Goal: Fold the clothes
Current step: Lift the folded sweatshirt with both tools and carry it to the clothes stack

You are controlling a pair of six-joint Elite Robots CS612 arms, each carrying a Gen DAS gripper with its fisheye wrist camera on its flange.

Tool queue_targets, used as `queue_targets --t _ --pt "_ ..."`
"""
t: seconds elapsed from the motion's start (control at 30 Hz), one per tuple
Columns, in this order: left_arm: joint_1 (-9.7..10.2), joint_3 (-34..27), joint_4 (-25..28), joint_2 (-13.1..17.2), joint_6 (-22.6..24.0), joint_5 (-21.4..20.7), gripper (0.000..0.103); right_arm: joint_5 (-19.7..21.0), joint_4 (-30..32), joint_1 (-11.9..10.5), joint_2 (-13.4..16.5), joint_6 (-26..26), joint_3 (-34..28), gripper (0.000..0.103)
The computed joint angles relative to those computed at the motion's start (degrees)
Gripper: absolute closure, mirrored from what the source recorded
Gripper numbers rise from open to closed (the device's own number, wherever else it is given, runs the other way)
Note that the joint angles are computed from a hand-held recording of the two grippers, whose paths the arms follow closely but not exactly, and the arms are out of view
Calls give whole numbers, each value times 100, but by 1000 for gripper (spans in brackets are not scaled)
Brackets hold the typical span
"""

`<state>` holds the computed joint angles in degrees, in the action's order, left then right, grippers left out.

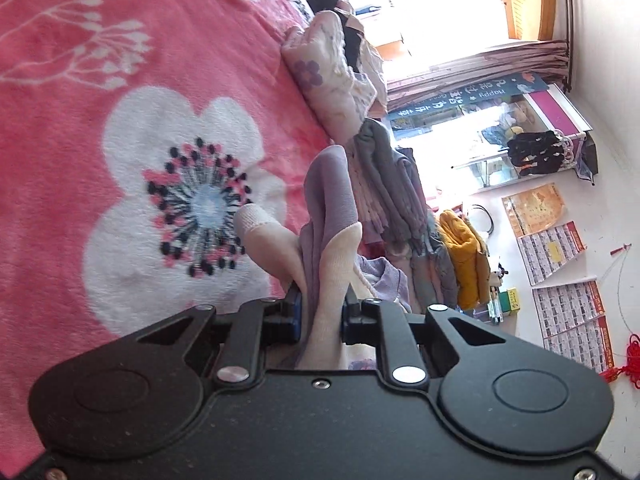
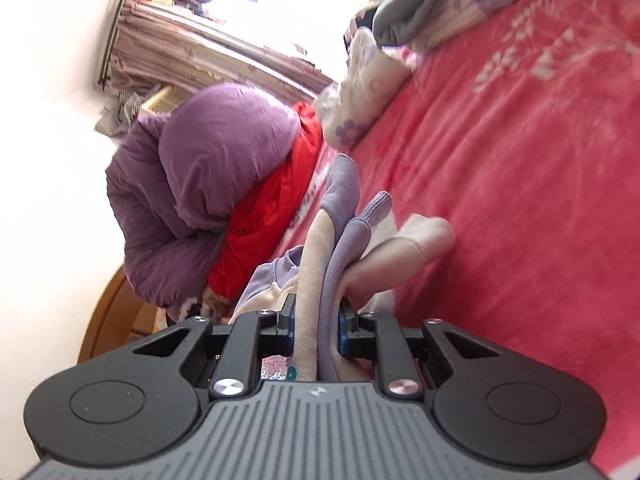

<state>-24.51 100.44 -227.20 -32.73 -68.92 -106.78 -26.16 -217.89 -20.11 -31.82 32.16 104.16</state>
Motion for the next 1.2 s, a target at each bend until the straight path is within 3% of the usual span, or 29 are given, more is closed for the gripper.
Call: queue_targets --t 0.27,0.37,0.5,0.7,0.83,1.0,1.13,1.2 --pt "-67 -672 346 76 99 -307 88 -57 -766 -294 20 816 -285 83" --pt "-43 -913 454 153 33 -330 88 -76 -693 -331 5 818 -457 83" --pt "28 -1172 736 254 -155 -340 88 -58 -135 -295 46 708 -773 83" --pt "289 -1927 1438 485 -193 -469 88 -207 1494 -35 116 -185 -1472 83" --pt "479 -2724 1683 719 -19 -543 88 -170 1895 162 423 -102 -2422 83" --pt "697 -3982 1909 1098 315 -636 88 -129 1464 368 1019 525 -4030 83" --pt "829 -5099 2566 1507 627 -618 88 -259 1371 524 1629 1040 -5629 83" --pt "846 -5622 3063 1767 855 -345 77 -519 1691 605 1967 1094 -6408 82"
